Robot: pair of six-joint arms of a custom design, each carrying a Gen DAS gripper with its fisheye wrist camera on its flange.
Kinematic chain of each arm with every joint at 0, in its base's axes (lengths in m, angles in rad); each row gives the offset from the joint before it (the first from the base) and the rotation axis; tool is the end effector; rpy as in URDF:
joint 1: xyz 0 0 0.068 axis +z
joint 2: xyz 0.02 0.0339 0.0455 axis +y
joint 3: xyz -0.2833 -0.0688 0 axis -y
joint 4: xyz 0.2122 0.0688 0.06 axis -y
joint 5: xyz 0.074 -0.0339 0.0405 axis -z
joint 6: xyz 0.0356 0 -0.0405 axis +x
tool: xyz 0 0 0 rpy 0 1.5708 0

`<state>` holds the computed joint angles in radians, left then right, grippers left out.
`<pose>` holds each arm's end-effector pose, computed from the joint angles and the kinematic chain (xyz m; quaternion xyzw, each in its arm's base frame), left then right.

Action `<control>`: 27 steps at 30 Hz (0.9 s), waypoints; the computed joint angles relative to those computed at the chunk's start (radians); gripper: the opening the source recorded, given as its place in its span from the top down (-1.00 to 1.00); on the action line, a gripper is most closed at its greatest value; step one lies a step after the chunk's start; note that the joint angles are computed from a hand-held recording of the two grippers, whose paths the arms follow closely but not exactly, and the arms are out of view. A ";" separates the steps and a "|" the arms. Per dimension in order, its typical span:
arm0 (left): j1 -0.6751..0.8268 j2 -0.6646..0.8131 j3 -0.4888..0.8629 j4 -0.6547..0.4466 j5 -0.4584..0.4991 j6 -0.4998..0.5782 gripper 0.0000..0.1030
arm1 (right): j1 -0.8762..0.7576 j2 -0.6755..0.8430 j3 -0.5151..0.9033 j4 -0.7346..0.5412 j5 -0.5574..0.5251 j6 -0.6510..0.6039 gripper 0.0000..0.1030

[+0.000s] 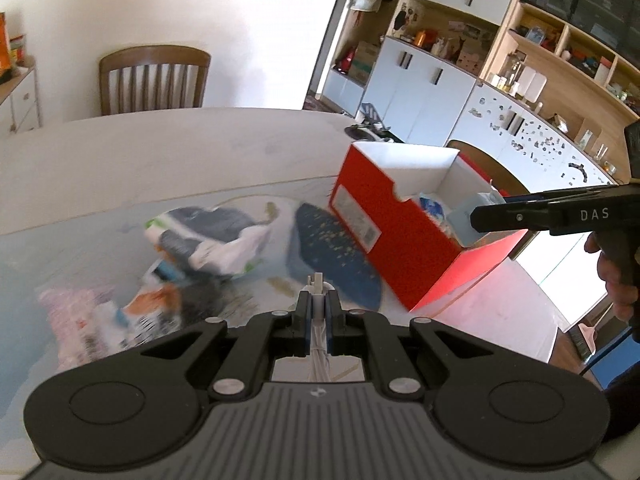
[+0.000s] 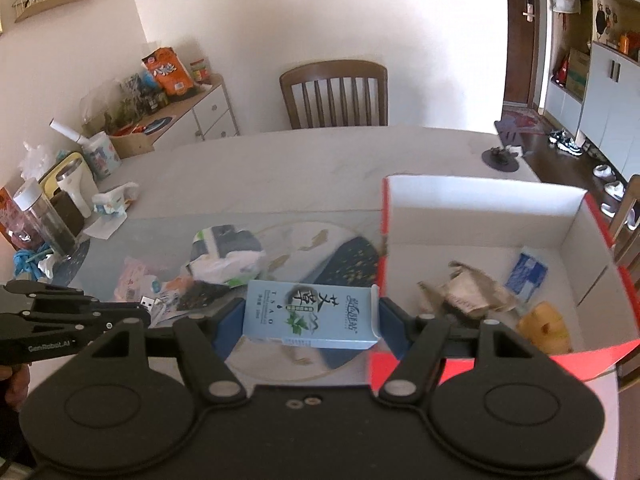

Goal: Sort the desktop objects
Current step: 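Carry the milk carton and the cable with both tools into the red box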

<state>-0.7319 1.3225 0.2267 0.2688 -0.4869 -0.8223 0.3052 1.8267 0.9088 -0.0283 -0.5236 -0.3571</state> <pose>0.1392 -0.1027 0.1492 -0.1284 0.8993 -0.0872 0.4089 0.3090 0.1160 0.1704 -0.3741 0.8434 0.2385 0.3031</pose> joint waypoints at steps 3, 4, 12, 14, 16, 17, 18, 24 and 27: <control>0.024 0.077 0.054 0.039 0.024 0.037 0.90 | -0.044 0.026 0.046 -0.029 -0.017 -0.034 -0.34; 0.033 0.099 0.074 0.047 0.033 0.049 0.90 | -0.060 0.036 0.063 -0.040 -0.021 -0.046 -0.34; 0.075 0.260 0.249 0.062 0.091 0.139 0.90 | -0.155 0.124 0.186 -0.115 -0.035 -0.119 -0.34; 0.080 0.295 0.297 0.051 0.099 0.159 0.90 | -0.175 0.147 0.219 -0.136 -0.040 -0.136 -0.34; 0.085 0.324 0.336 0.043 0.111 0.174 0.90 | -0.192 0.169 0.255 -0.162 -0.042 -0.154 -0.34; 0.087 0.340 0.359 0.038 0.115 0.183 0.90 | -0.198 0.180 0.273 -0.179 -0.040 -0.163 -0.34; 0.089 0.354 0.380 0.032 0.122 0.192 0.90 | -0.205 0.190 0.291 -0.197 -0.037 -0.172 -0.34; 0.100 0.441 0.508 -0.006 0.150 0.240 0.90 | -0.241 0.254 0.402 -0.303 -0.019 -0.231 -0.34; 0.107 0.478 0.573 -0.027 0.160 0.276 0.90 | -0.258 0.278 0.440 -0.329 -0.019 -0.252 -0.34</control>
<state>-0.6250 1.8006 0.7996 0.2414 -0.3265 -0.5467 0.0474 2.1045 1.3491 -0.3569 -0.5425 -0.6090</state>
